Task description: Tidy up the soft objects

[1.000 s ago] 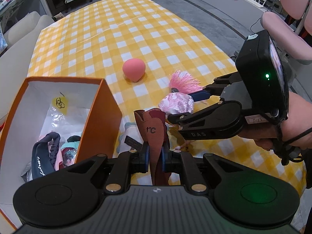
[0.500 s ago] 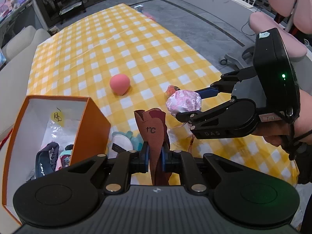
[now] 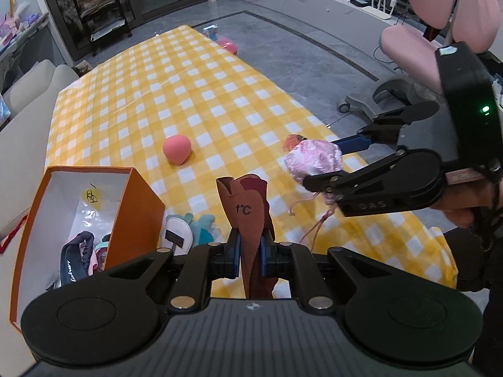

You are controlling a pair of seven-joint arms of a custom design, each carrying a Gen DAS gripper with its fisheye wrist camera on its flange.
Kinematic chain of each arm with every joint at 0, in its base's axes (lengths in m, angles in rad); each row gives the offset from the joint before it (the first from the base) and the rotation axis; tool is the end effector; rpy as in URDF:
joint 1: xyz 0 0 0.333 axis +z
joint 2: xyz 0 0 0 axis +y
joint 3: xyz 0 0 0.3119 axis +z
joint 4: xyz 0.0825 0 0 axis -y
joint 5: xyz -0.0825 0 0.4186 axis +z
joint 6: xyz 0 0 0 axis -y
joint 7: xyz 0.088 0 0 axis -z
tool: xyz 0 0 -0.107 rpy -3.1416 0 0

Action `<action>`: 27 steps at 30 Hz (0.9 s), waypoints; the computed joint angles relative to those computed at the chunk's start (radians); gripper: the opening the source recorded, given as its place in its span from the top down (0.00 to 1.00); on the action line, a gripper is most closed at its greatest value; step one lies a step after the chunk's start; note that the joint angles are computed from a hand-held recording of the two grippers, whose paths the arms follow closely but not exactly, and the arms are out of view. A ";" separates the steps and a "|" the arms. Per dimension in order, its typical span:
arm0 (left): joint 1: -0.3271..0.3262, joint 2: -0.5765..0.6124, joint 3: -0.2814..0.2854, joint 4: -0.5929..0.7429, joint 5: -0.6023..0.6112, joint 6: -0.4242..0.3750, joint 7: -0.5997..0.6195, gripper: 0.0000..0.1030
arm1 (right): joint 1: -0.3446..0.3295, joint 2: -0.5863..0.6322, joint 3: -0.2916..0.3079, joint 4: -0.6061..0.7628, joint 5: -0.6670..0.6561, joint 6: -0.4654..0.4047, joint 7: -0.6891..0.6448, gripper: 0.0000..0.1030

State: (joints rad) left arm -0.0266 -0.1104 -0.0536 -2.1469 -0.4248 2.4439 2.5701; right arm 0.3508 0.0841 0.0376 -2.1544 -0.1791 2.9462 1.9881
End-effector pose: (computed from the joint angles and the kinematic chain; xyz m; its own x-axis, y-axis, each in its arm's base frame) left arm 0.5800 -0.0478 0.4745 -0.7049 -0.7040 -0.0873 -0.5860 0.6472 -0.4875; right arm 0.5732 0.2468 0.4176 0.1792 -0.9747 -0.1337 -0.7673 -0.0534 -0.6390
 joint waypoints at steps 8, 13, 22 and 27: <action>-0.017 -0.126 0.047 -0.097 -0.069 -0.052 0.061 0.87 | -0.029 -0.197 0.065 -0.148 0.049 -0.074 -0.102 0.48; -0.011 -0.213 0.096 -0.192 -0.064 -0.112 0.092 0.87 | -0.020 -0.273 0.114 -0.188 0.080 -0.151 -0.180 0.48; 0.076 -0.291 0.176 -0.298 0.035 -0.159 0.105 0.87 | 0.077 -0.261 0.159 -0.134 0.195 -0.266 -0.336 0.48; 0.142 -0.263 0.206 -0.266 0.083 -0.143 0.082 0.87 | 0.126 -0.184 0.179 -0.027 0.207 -0.326 -0.390 0.48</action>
